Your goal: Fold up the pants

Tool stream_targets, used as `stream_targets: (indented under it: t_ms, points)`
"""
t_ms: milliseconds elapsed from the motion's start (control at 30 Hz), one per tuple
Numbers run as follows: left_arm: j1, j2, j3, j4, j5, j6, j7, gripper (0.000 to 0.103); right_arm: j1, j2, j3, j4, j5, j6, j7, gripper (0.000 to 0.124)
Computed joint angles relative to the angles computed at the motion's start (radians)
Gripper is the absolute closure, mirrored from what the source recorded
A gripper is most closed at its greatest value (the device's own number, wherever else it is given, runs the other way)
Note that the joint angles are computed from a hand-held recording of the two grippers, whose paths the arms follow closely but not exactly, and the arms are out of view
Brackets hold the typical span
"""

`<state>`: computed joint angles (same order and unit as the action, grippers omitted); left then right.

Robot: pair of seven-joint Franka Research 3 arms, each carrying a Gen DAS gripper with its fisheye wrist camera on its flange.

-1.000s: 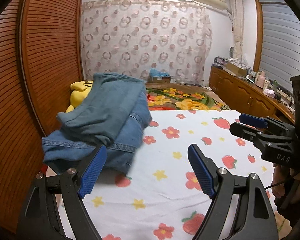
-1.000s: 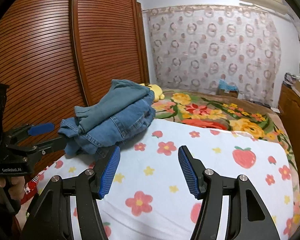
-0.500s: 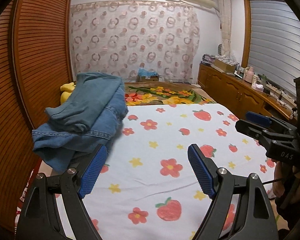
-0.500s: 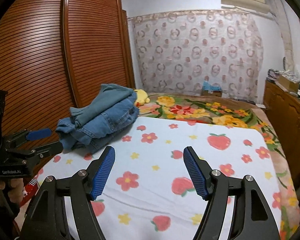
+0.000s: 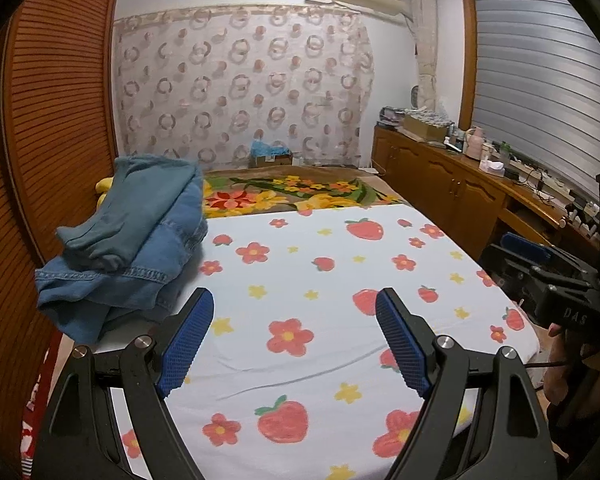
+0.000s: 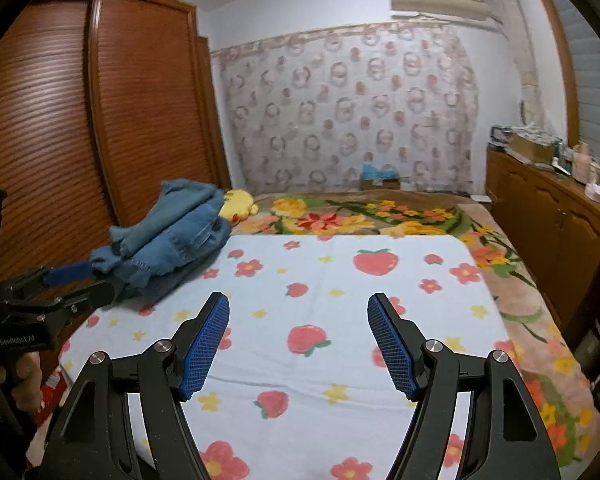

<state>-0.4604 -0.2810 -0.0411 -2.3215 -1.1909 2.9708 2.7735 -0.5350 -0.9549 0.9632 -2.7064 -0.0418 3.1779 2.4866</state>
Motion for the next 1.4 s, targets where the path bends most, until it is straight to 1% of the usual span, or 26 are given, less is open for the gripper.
stream_targets:
  t_ms: [167, 333, 467, 633, 833, 1133, 1400]
  points:
    - [-0.018, -0.032, 0.006, -0.012, -0.024, 0.011, 0.019, 0.019, 0.03, -0.092, 0.003, -0.022, 0.004, -0.053, 0.043, 0.05]
    - [-0.046, -0.058, 0.021, -0.021, -0.052, 0.044, 0.047, 0.019, 0.047, -0.154, 0.021, -0.011, -0.032, -0.129, 0.093, 0.05]
    - [-0.063, -0.075, 0.036, -0.026, -0.063, 0.058, 0.059, 0.019, 0.054, -0.17, 0.033, 0.005, -0.066, -0.167, 0.14, 0.049]
    - [-0.081, -0.091, 0.056, -0.034, -0.065, 0.071, 0.064, 0.019, 0.052, -0.187, 0.038, 0.014, -0.107, -0.188, 0.182, 0.049]
    - [-0.094, -0.095, 0.074, -0.037, -0.061, 0.076, 0.063, 0.019, 0.052, -0.198, 0.038, 0.0, -0.138, -0.175, 0.212, 0.05]
    - [-0.106, -0.099, 0.091, -0.042, -0.048, 0.075, 0.056, 0.019, 0.042, -0.185, 0.033, -0.001, -0.161, -0.168, 0.222, 0.049]
    - [-0.11, -0.099, 0.094, -0.043, -0.039, 0.077, 0.047, 0.019, 0.042, -0.185, 0.027, -0.004, -0.166, -0.164, 0.222, 0.049]
